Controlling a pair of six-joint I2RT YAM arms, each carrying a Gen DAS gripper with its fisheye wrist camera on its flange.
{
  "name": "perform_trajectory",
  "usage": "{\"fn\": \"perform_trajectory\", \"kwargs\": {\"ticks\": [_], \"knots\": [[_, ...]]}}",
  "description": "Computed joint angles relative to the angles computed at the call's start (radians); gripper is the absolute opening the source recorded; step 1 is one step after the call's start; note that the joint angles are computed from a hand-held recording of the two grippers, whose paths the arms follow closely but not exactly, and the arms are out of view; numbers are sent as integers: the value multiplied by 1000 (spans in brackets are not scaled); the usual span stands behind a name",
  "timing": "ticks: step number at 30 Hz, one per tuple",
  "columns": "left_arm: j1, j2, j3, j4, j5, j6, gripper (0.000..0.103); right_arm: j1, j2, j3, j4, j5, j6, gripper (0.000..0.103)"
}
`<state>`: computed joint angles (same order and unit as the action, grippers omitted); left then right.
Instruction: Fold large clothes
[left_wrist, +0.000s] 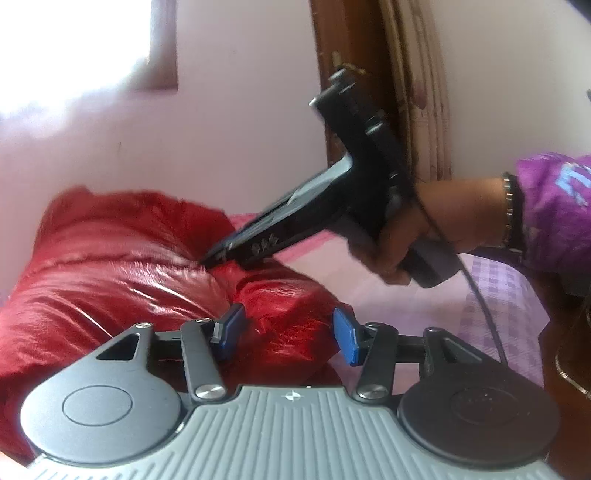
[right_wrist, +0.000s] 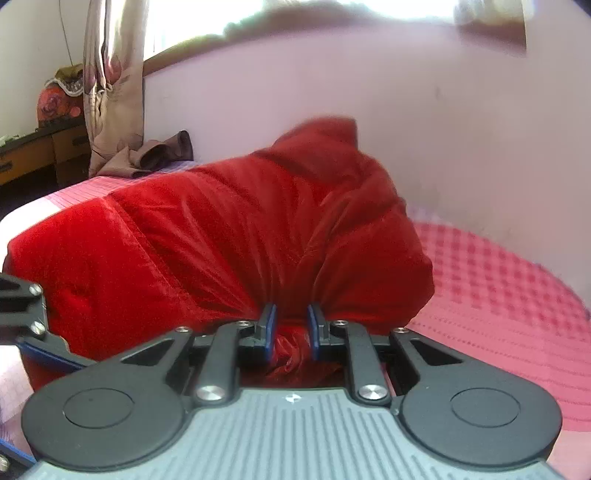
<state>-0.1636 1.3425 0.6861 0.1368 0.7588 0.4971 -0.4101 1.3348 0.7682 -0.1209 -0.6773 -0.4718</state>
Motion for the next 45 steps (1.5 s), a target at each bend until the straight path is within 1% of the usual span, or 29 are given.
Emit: {"fn": "perform_trajectory", "kwargs": {"ticks": [2,4,5,6,7,9,11,12,14,16,17,18,20,23,25,27,30,35,36,38,42,44,45], "knots": [[-9,14,11,-5,-19,7,52,-21,-30,-15,-8,-11,33,17],[-12,21,4,13,-30,9,52,-41,-61,-26,-14,-19,72,21],[-7,27,7,15,-24,2,52,-54,-94,-47,-8,-19,101,29],[-4,31,10,14,-20,-6,52,-72,-126,-72,4,-23,127,39],[-4,33,13,12,-20,-8,52,-93,-158,-100,15,-34,157,45],[-9,36,10,21,-24,-11,52,-139,-186,-129,9,-87,203,72],[-17,36,6,31,-32,-16,52,-177,-186,-145,-11,-143,253,77],[-23,31,1,34,-36,-17,53,-187,-188,-154,-18,-149,283,80],[-19,19,4,10,-32,-7,55,-207,-160,-161,-24,-189,330,81],[-19,13,19,-24,-35,-1,56,-213,-138,-175,-17,-217,381,83],[-15,15,32,-46,-30,-1,56,-208,-111,-169,-25,-227,402,89],[-16,29,45,-53,-31,-6,56,-200,-84,-164,-31,-236,420,93],[-14,41,66,-78,-34,-6,56,-182,-56,-179,-3,-242,460,95],[-15,42,96,-125,-43,2,56,-157,-19,-202,73,-218,537,102],[-19,43,118,-159,-50,11,57,-159,8,-225,140,-232,583,102],[-16,38,142,-207,-51,20,57,-154,-3,-232,146,-216,585,102],[-19,40,170,-249,-58,31,59,-143,-18,-244,158,-193,596,102],[-6,26,182,-272,-57,44,66,-131,-33,-269,193,-173,614,103],[-2,20,183,-269,-56,45,67,-130,-28,-266,197,-170,613,103],[5,3,179,-261,-57,50,71,-126,-29,-266,200,-164,615,103],[29,-17,189,-258,-60,54,76,-122,-31,-271,209,-155,616,103],[41,-14,201,-249,-63,53,81,-121,-31,-272,212,-154,616,103],[49,-13,207,-244,-67,51,82,-121,-33,-274,214,-153,617,103]]}}
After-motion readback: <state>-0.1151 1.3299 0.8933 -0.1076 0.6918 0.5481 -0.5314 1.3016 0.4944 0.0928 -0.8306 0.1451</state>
